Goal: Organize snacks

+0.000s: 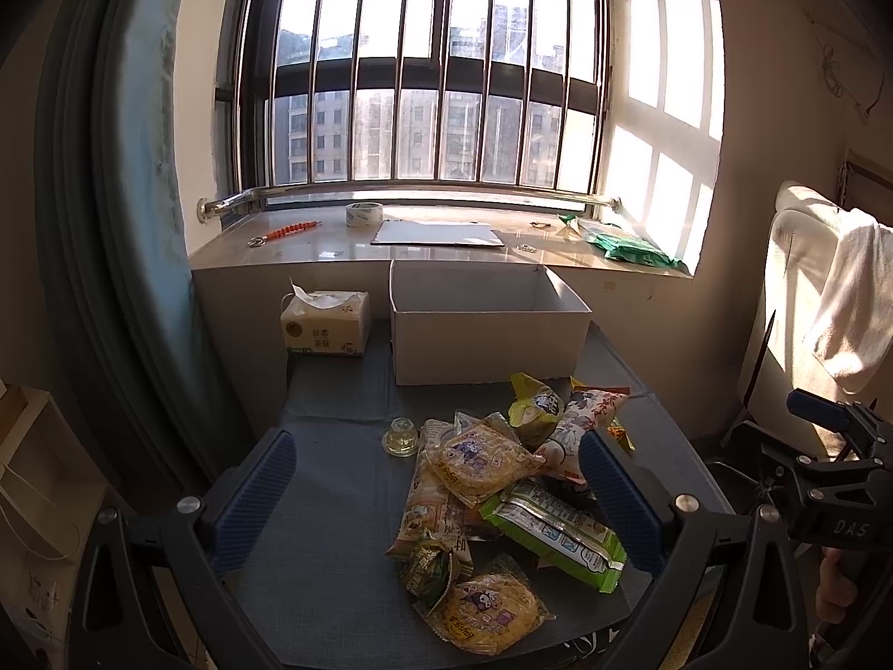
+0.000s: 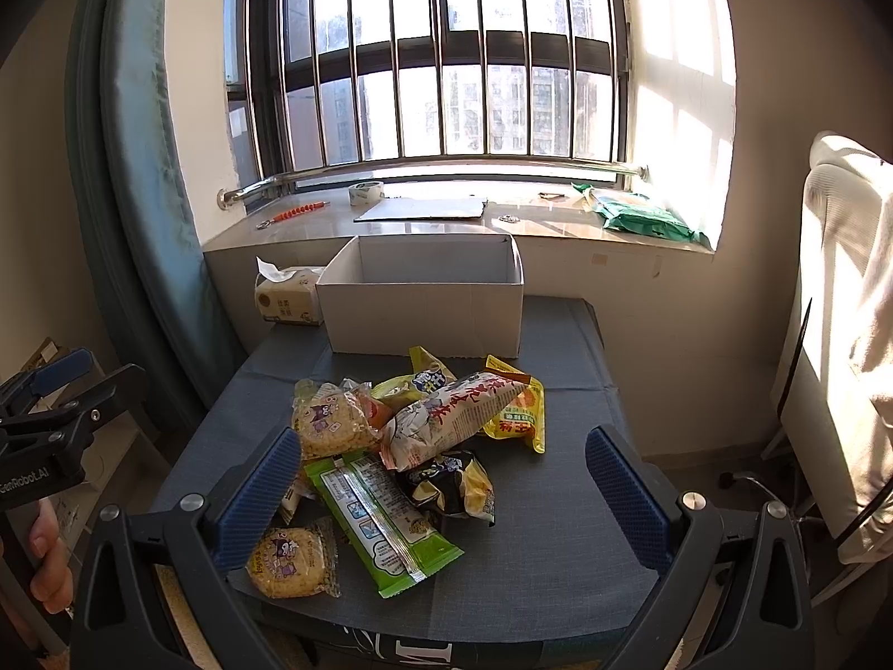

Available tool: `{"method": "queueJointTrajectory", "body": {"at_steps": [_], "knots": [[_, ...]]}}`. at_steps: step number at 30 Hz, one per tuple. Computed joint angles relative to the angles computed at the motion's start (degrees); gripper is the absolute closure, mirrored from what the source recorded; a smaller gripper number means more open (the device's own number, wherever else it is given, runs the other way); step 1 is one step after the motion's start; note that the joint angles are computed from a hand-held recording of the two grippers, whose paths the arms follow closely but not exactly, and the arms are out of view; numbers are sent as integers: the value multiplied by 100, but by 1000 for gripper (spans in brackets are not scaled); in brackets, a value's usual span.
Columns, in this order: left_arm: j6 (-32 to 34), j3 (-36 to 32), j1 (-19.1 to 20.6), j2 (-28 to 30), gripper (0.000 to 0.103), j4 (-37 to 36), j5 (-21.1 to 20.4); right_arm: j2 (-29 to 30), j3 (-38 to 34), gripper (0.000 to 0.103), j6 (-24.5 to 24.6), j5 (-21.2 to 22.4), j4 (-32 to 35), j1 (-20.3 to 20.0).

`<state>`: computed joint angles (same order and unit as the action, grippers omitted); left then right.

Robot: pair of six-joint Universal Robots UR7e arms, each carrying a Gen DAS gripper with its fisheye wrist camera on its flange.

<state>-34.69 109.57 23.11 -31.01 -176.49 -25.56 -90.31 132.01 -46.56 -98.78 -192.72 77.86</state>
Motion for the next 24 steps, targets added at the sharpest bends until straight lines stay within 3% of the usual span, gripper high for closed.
{"method": "queueJointTrajectory", "body": {"at_steps": [19,24], "knots": [[165,9,-11,30,0,-179,34,44,-28,0,38,-6,38,31],[182,48,-20,50,0,-267,123,147,-348,0,614,352,697,-179]]}}
